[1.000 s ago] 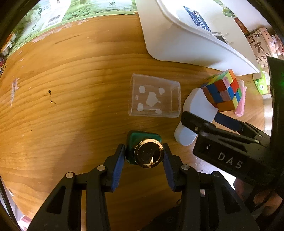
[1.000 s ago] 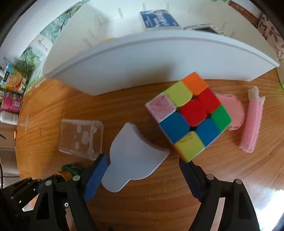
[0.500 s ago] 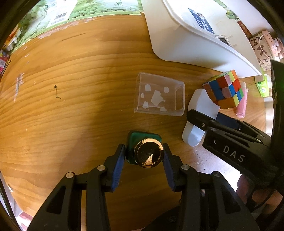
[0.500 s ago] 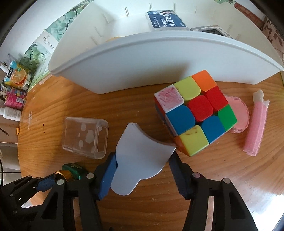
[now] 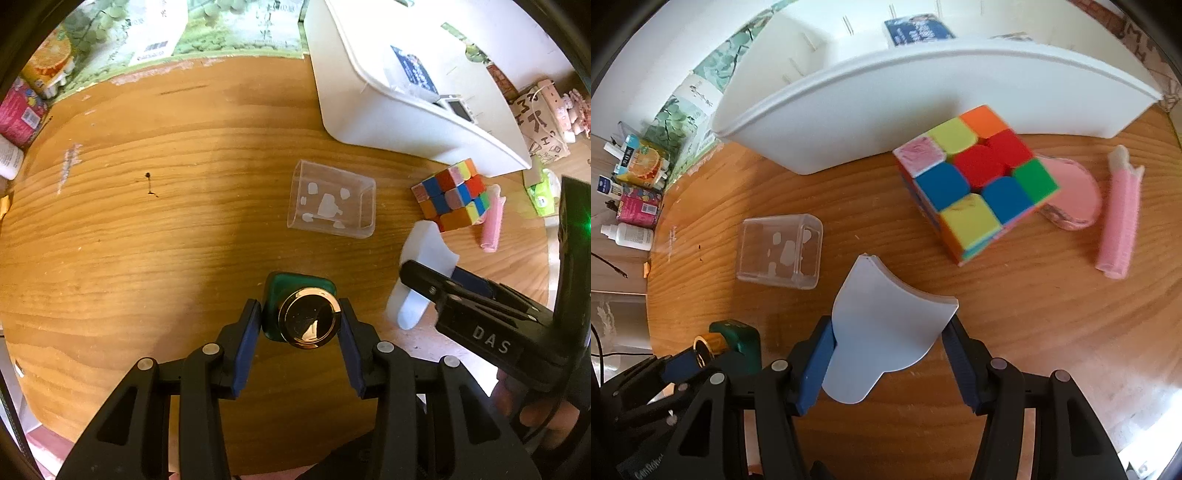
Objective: Organize rigid objects
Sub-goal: 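Lift and carry the white paddle with the right gripper while the left gripper carries the jar over the bin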
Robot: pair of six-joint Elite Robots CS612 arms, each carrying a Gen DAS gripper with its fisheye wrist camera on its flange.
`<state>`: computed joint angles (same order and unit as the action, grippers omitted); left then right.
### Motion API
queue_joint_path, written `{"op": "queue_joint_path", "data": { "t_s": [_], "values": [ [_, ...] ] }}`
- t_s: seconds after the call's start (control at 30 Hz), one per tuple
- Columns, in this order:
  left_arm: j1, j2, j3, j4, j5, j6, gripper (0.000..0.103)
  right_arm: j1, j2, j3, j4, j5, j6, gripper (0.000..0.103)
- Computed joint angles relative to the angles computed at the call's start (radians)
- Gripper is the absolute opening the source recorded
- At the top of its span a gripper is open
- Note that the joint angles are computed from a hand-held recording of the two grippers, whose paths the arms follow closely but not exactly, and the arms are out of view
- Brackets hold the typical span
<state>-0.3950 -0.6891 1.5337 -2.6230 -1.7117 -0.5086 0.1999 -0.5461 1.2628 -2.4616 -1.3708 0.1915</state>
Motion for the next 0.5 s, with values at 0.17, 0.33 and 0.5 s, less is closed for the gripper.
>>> {"op": "queue_joint_path", "data": {
  "t_s": [0.17,0.33,0.5],
  "values": [
    [0.003,-0.029,0.044,-0.059,0.015,-0.016,0.045,-0.005,-0.053,0.079,-0.060,-0.030,-0.016,0.060],
    [0.005,-0.056,0.081,-0.125,0.046,-0.044,0.045,-0.007,-0.085,0.136,-0.131,-0.059,-0.017,0.060],
    [0.009,-0.074,0.097,-0.195,0.085,-0.063,0.045,-0.019,-0.114,0.187,-0.214,-0.084,-0.033,0.060]
  ]
}}
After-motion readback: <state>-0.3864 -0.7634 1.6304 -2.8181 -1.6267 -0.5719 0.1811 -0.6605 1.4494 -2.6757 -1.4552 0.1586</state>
